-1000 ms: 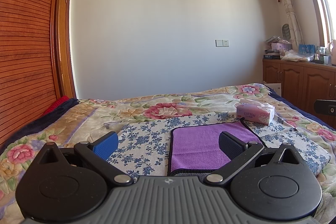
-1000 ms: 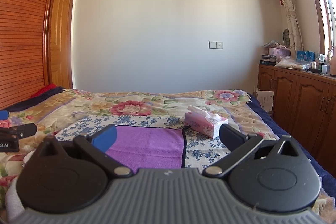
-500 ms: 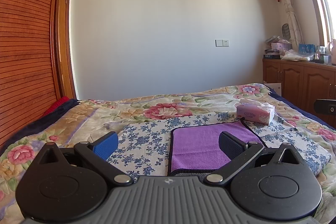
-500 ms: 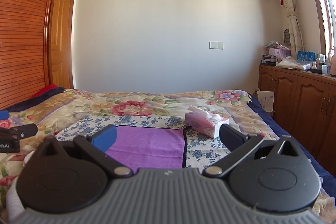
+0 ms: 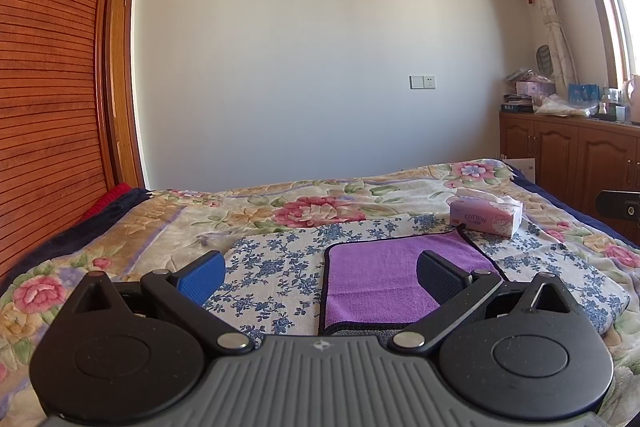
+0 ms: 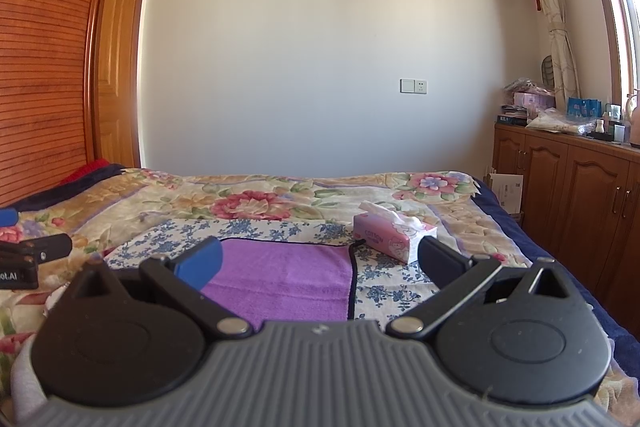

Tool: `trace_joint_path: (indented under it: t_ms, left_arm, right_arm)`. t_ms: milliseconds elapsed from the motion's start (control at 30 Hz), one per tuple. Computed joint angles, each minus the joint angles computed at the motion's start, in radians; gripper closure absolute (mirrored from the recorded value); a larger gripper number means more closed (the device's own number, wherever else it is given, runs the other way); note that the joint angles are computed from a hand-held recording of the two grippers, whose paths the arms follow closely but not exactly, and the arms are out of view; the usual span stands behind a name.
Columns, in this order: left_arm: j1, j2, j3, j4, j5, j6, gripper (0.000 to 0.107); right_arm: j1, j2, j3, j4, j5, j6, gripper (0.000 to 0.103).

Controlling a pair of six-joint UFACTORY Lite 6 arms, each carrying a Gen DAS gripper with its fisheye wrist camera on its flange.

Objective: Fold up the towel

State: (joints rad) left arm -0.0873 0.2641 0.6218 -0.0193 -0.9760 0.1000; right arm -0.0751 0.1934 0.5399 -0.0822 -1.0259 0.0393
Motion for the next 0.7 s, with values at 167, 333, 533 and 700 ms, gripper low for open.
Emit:
trace_joint_path:
  t_ms: [167, 333, 533, 700]
  left_arm:
    - [0.001, -0.001, 0.001, 0.003, 0.001, 0.001, 0.004]
    - [-0.019, 0.010, 0.005, -0.020, 0.001, 0.012, 0.004]
    - [-0.015, 0.012, 0.012, -0.012, 0.022, 0.013, 0.004]
    - [-0.017, 0.032, 0.038, -0.013, 0.055, 0.026, 0.004]
  right_arm:
    - [0.001, 0.001, 0.001, 0.001, -0.001, 0.000, 0.000]
    - [-0.001, -0.001, -0.001, -0.003, 0.000, 0.005, 0.000]
    - [-0.009, 0.006, 0.013, -0.024, 0.013, 0.019, 0.000]
    - [-0.019, 0.027, 0.045, -0.041, 0.037, 0.034, 0.000]
